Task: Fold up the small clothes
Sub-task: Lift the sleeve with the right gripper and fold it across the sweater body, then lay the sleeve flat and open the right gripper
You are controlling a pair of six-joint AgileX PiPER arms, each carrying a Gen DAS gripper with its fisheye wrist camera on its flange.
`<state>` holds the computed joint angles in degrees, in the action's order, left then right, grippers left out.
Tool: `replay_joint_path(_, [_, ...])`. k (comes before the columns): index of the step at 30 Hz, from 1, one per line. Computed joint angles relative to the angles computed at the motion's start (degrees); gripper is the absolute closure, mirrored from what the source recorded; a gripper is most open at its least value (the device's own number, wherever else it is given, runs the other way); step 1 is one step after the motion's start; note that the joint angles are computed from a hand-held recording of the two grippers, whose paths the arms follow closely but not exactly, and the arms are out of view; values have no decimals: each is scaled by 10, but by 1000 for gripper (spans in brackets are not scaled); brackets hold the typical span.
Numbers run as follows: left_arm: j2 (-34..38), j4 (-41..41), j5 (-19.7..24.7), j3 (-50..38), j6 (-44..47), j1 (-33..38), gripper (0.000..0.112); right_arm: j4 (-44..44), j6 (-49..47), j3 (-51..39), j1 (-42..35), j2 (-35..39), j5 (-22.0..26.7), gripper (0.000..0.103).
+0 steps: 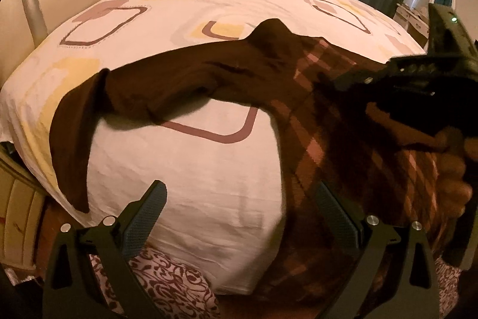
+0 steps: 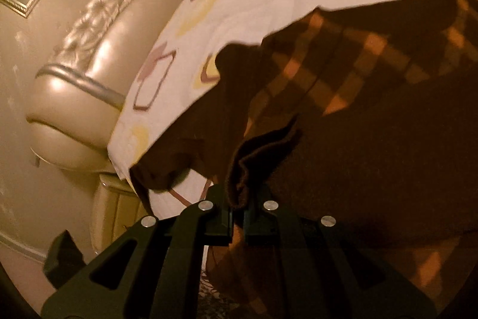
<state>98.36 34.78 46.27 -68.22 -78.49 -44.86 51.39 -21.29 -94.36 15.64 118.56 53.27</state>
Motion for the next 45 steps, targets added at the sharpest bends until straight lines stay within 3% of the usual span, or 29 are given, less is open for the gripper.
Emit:
replay_joint_path(8, [-2,-4,-13,9,-1,8,13,-27,16,-12,37,31,-7,94])
replay_joint_path(10, [-2,-2,-14,10,-4,8,13,3,2,-8,31,37,6,89])
replay_joint_path(14, [-2,1,-11,10,-5,7,13,68,-39,-6,18,52,42,67])
replay_joint_path(17, [-3,3,-9,9,-9,7,13,113,-74,-1,2,59,91,62])
replay_joint_path(20, [1,3,-6,1,-3,8,13,143,-112,43,-29,32,106,62])
replay_joint_path(24, [20,0,-5,-29,11,12,13,153,-171,137,-110,-51,70,57])
replay_joint_path(29, [75,-5,-3,-110,43,24,13,103,-173,217,-267,-142,-54,55])
replay_joint_path(32, [114,-7,0,-167,59,35,13,31,-100,201,-328,-125,-100,55])
replay_joint_path(37, [180,-36,12,-250,85,51,13,70,-120,136,-394,-25,-20,55])
replay_joint_path(38, [195,-48,18,-266,94,55,13,77,-128,137,-397,-22,-17,62])
replay_joint_path(39, [203,-56,21,-274,97,57,13,79,-134,132,-398,-17,-13,83])
replay_joint_path(40, [216,-64,27,-287,103,59,13,73,-134,124,-398,-12,-4,96])
replay_joint_path(45, [249,-45,61,-320,104,49,13,62,-164,143,-406,-22,-13,97])
